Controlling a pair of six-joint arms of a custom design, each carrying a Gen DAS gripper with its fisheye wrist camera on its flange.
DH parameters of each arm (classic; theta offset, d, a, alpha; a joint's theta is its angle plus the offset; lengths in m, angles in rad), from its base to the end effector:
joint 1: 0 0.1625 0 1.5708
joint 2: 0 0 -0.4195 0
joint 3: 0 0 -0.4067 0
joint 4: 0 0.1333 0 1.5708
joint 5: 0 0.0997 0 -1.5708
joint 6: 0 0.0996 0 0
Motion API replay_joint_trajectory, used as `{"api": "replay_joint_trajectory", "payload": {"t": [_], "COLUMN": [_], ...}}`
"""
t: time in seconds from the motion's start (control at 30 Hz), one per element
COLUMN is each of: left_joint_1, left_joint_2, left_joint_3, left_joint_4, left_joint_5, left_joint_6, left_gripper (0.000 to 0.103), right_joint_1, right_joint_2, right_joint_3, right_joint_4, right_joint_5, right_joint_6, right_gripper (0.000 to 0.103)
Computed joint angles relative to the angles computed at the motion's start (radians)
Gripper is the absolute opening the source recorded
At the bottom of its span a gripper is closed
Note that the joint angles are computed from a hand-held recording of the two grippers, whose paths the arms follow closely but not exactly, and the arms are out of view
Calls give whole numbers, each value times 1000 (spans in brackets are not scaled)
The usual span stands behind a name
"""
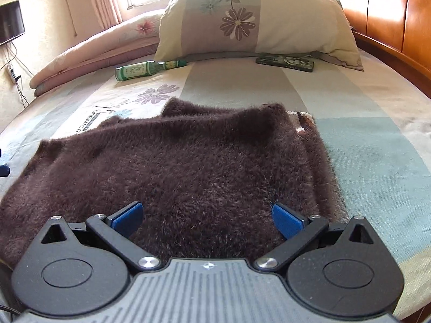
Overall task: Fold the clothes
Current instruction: 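Smooth the folded sweater flat with both open grippers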
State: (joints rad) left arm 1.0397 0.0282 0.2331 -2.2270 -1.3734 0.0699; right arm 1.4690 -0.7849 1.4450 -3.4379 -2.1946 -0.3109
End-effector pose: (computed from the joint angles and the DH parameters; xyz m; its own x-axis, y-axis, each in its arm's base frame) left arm -0.3452 -0.8895 -0.0062 -0.8489 0.4861 -0.2074 0.5281 0.7638 -0.3711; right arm 0.0006 -0.7329 0.2740 -0.7270 0.4873 0.4838 -0.1956 0.5284 -0.8262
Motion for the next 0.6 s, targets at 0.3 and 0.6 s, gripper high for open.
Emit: {"api": "replay_joint_trajectory", "payload": {"t": [0.3, 0.6], "left_joint_1": [-14, -51], "left_joint_2": [-193, -189], "left_joint_3": [393, 439], "left_joint_4": [-154, -78], "left_joint_5": [78, 224], "left_joint_6": [-94, -151], "left_gripper": [99, 99], "right_joint_1": [-1, 3], "right_joint_2": [-91, -126], "right_joint_3": [112, 195], "right_joint_4": [-15, -24], "right_joint_5": [92, 106], "right_joint_6": [56, 95], "right_gripper": [103, 103]}}
